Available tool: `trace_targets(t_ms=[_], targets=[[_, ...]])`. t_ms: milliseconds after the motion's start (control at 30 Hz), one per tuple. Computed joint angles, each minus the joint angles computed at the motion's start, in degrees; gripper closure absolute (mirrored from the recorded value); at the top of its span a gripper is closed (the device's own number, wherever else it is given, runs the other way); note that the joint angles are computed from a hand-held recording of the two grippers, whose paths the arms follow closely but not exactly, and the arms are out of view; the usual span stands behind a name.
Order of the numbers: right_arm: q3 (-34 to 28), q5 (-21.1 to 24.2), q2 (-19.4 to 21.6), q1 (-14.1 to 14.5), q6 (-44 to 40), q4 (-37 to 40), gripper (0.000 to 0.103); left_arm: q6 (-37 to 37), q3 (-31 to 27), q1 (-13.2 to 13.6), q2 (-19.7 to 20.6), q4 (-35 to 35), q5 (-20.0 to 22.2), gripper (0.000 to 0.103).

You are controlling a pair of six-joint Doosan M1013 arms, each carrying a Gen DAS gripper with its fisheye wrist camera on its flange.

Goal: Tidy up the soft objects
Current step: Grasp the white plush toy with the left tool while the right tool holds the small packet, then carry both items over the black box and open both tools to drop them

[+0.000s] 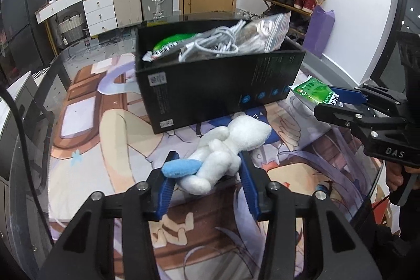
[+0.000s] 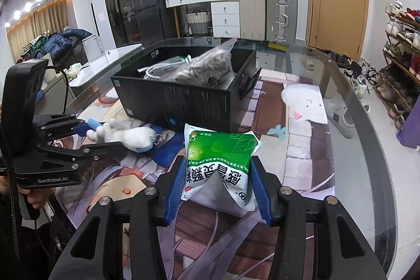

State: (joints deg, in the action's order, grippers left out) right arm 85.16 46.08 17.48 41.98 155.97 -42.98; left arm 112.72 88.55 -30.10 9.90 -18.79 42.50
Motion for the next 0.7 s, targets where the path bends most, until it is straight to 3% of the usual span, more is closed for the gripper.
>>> trace_targets(t_ms=[433, 700], targets=[[-0.68, 1.97, -0.96, 1.48, 1.99, -5.87, 0.054, 1.53, 0.03, 2.02, -1.93, -5.36, -3.17, 0.058], [-3.14, 4.27, -0.85, 2.26, 0.10, -6.78, 0.054, 3.85, -2.24, 3.19, -1.10, -10.21, -3.79, 0.058]])
